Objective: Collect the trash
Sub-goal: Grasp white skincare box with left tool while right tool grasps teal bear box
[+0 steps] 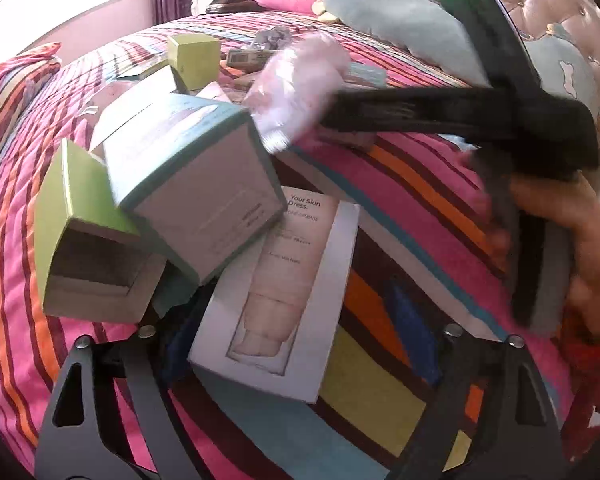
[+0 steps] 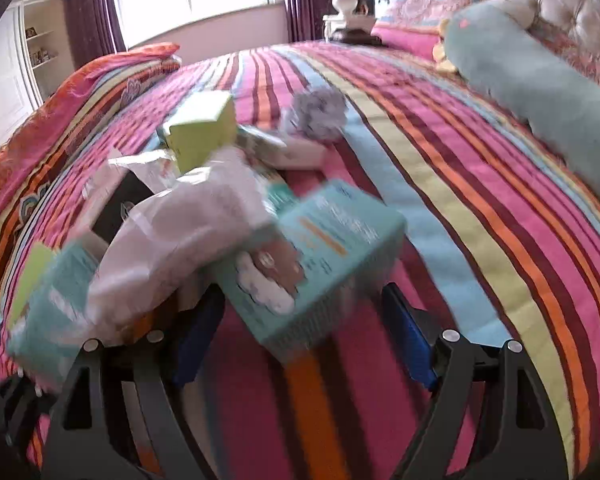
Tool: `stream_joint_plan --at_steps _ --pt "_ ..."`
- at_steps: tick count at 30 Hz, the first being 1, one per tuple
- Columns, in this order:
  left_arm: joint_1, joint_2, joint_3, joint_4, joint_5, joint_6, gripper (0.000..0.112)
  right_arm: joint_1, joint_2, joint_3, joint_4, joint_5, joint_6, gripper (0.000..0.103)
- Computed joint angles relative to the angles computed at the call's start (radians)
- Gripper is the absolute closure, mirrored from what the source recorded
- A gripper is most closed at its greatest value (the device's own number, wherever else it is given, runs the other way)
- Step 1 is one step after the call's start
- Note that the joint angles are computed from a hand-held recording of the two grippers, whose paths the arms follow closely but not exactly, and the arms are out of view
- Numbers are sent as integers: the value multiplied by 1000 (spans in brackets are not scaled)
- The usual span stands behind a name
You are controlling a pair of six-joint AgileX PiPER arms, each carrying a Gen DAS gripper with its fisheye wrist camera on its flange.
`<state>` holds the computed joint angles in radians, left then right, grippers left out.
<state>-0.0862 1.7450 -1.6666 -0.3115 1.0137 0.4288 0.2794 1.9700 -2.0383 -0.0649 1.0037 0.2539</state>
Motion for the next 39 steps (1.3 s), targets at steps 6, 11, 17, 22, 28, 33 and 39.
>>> stream_joint_plan --at_steps 6,11,17,22,28,33,39 --pt "35 -33 40 -80 12 -2 52 -148 -136 226 103 -78 -112 27" --pt "40 -51 82 -89 -20 -24 58 -123 -142 212 155 -119 -223 27" --pt "17 -66 107 -66 -60 -93 57 -40 17 -29 16 -14 -42 27" --pt "-37 -85 130 48 -111 -218 63 -104 116 -186 85 94 -24 55" --pt "-27 -166 241 -39 -157 -189 64 -190 -109 165 287 -21 -295 56" --pt "-83 -380 483 -51 -234 -227 64 -286 -371 541 541 -22 -582 56" --pt "-273 -738 778 99 -291 -520 64 -402 -752 921 752 80 -846 56"
